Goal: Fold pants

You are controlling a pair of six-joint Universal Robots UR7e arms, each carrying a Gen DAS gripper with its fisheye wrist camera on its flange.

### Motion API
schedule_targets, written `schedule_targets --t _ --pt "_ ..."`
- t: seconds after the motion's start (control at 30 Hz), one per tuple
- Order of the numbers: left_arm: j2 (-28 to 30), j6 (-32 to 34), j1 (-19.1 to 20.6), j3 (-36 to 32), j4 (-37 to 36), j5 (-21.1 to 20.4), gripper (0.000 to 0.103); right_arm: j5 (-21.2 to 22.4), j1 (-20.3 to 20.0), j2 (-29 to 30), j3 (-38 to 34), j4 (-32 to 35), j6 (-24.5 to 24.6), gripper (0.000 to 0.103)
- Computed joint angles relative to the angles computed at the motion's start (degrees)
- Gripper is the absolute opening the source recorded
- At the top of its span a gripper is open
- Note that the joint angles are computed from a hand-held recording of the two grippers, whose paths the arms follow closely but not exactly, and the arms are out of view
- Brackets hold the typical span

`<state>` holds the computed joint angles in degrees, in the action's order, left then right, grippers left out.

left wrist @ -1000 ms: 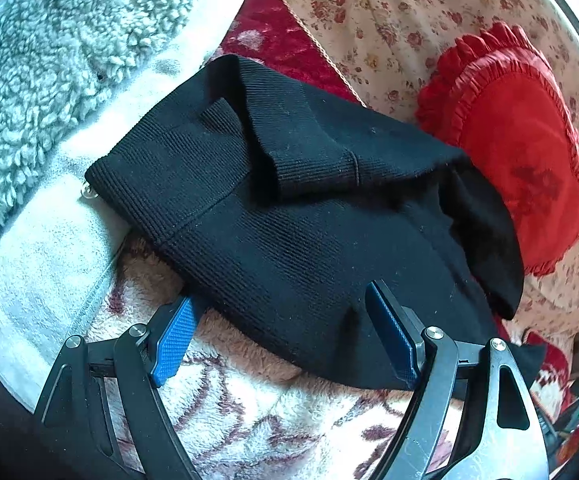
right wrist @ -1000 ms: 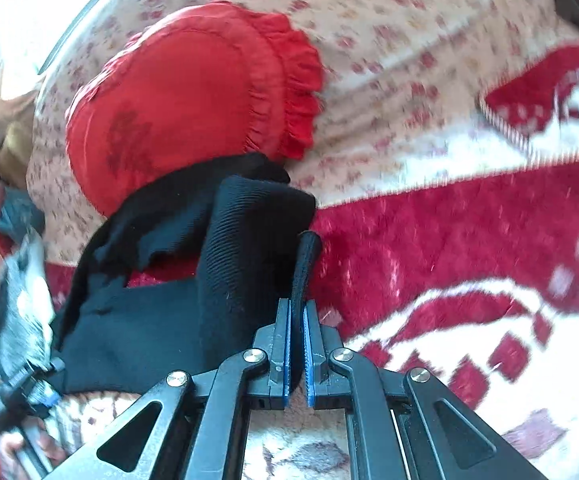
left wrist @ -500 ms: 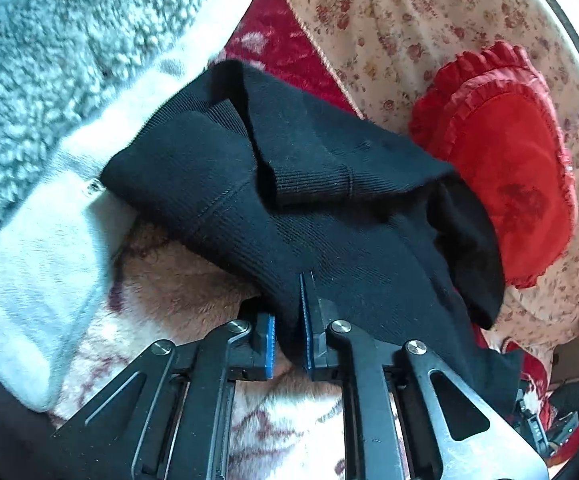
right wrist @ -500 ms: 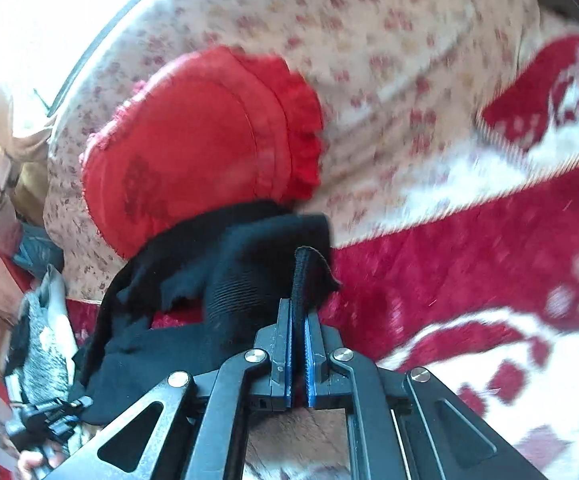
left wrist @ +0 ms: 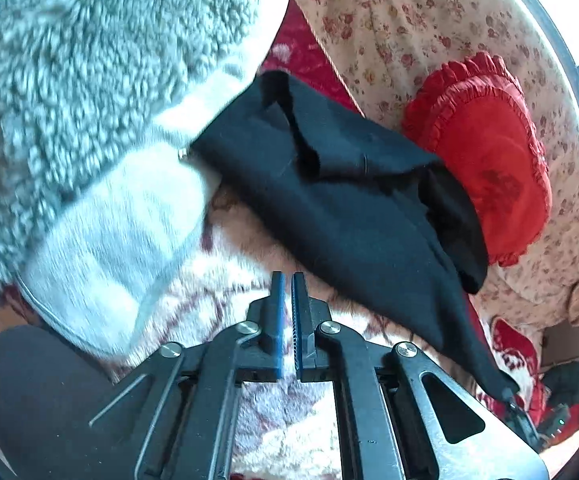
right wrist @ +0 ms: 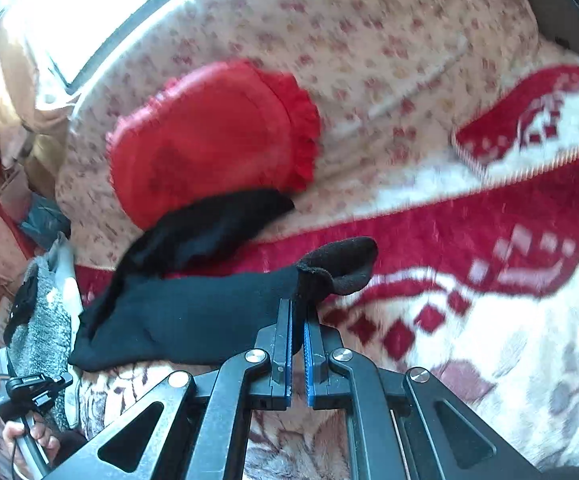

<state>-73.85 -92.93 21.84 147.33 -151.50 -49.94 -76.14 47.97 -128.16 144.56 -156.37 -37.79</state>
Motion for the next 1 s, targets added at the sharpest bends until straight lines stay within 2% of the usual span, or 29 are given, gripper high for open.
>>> schedule_targets --t 0.03,0.1,0.17,0.3,0.33,0.37,0.43,0.5,0.53,0.57,0.63,0.7,0.8,0.93,1.0 --pt "-0.1 -0.8 -0.4 0.2 0.5 0.1 0.001 -0.5 0.1 0.7 0.2 -0.7 0.1 0.004" --pt "0.6 -1.2 -0.2 -0.1 0.4 -0.4 0.009 -1.7 0.9 2.3 0.6 -2.5 -0.2 0.004" --pt "1.8 -1.0 0.6 -0.5 -1.2 -0.8 0.036 -2.3 1.5 3.7 0.4 -4.0 0.2 0.004" --pt "5.3 -0.2 2.0 -2.0 -5.7 1.0 0.059 -1.0 0.8 5.0 -0.6 -3.9 1.2 0.004" --pt "6.8 0.6 3.0 -3.0 -6.6 1.4 0.068 -0.9 0.8 5.3 -0.8 -4.1 1.1 0.004" --pt "8.2 1.2 4.0 -4.0 -7.3 1.4 0.07 -0.9 0.7 5.6 -1.0 -4.3 1.1 0.004" --pt "11.0 2.9 6.6 -6.1 -9.5 0.4 0.07 -0.7 0.7 6.5 -1.2 -4.9 1.5 0.004" --pt "12.3 3.2 7.2 -7.6 -8.2 2.6 0.069 -0.1 0.5 7.1 -1.3 -5.3 2.1 0.004" --pt "12.7 3.9 7.3 -8.2 -8.0 3.3 0.047 0.3 0.3 7.5 -1.4 -5.7 2.4 0.004" --pt "13.0 5.6 8.2 -9.4 -7.4 2.3 0.005 0.4 0.4 7.7 -1.5 -6.1 2.6 0.004" --pt "13.1 7.2 8.9 -9.7 -8.3 0.6 0.006 0.9 0.3 7.9 -1.7 -6.1 2.9 0.004" --pt "11.5 8.1 7.7 -9.1 -7.4 1.2 0.006 1.6 0.1 7.2 -1.8 -5.6 3.0 0.004" --pt "7.5 9.5 5.7 -6.4 -10.4 -0.2 0.006 3.0 -0.5 4.7 -1.8 -3.5 2.2 0.004" --pt "0.7 7.7 1.3 -3.6 -4.5 -0.7 0.006 5.7 -2.4 -0.5 -1.9 1.4 -0.3 0.004" --pt "-1.7 7.4 0.2 -2.2 -2.2 -2.5 0.006 7.1 -4.2 -3.8 -2.4 6.1 -2.1 0.004"
